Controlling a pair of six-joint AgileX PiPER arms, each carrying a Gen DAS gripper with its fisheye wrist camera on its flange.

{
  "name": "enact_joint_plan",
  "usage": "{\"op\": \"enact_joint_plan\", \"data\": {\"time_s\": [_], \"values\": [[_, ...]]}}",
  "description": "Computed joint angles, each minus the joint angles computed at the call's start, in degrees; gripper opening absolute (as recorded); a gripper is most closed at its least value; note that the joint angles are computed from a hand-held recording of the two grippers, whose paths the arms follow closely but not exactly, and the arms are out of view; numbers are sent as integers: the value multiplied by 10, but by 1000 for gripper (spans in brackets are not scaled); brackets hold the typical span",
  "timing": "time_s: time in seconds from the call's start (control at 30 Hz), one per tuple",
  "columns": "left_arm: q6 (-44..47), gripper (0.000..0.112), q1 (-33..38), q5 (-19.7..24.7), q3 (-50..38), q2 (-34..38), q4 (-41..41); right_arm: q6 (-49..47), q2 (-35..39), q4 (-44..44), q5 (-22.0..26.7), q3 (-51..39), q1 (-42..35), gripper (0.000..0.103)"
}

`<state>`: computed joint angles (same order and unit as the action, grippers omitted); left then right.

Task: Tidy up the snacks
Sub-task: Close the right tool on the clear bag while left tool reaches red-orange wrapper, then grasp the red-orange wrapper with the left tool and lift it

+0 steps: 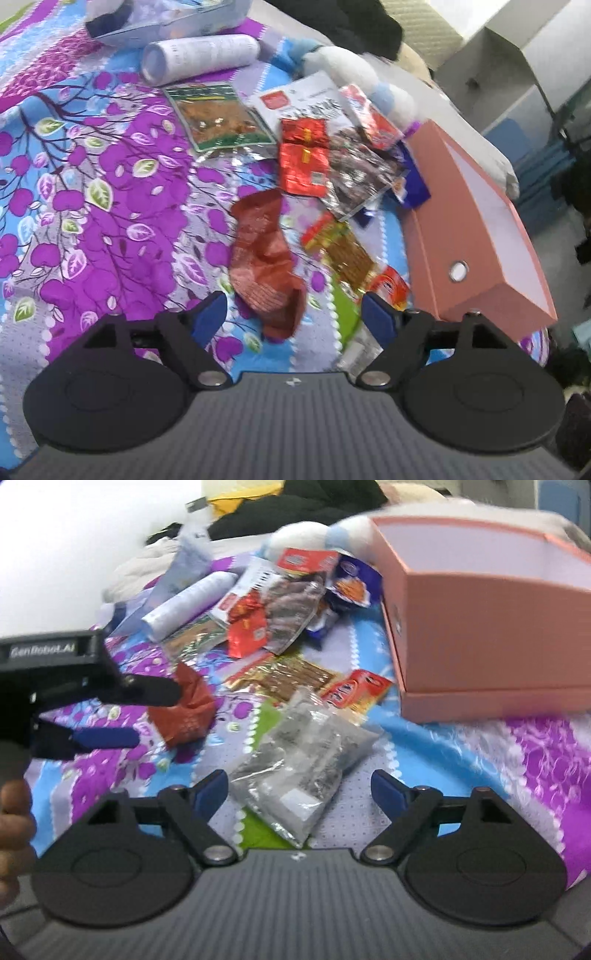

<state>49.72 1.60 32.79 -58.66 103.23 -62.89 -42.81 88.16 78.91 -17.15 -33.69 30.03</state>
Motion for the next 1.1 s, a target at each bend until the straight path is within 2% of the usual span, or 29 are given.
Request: {"op": "enact_joint_plan", "data": {"time_s": [0.1,0.2,0.33,0.57,0.7,0.73,0.83,0.87,0.97,1.1], "values": [[49,84,3,-1,9,7,-54,64,6,-47,-6,5,-4,86],[40,84,-10,-26,10,15,-56,132,16,-96,-26,10,1,86],[37,84,-19,-31,4,31,-61,175,22,-138,-15,9,-8,86],[57,83,-38,-58,1,48,-91,167,42,-133,-36,-3,3,86],[81,83,-31,-53,1,54,-124,143,61,-117,-49,-20,14,86],[91,82,-28,-50,1,57,-136,134,68,-111,-52,-26,17,88],[113,82,-13,-31,1,66,-176,42,96,-47,-72,-53,32,87],[112,82,-11,-31,0,67,-179,39,102,-47,-79,-56,34,87],[118,82,-11,-35,-4,68,-180,29,107,-41,-80,-64,27,80],[118,82,-27,-65,-11,69,-161,38,94,-57,-62,-57,13,71]]}}
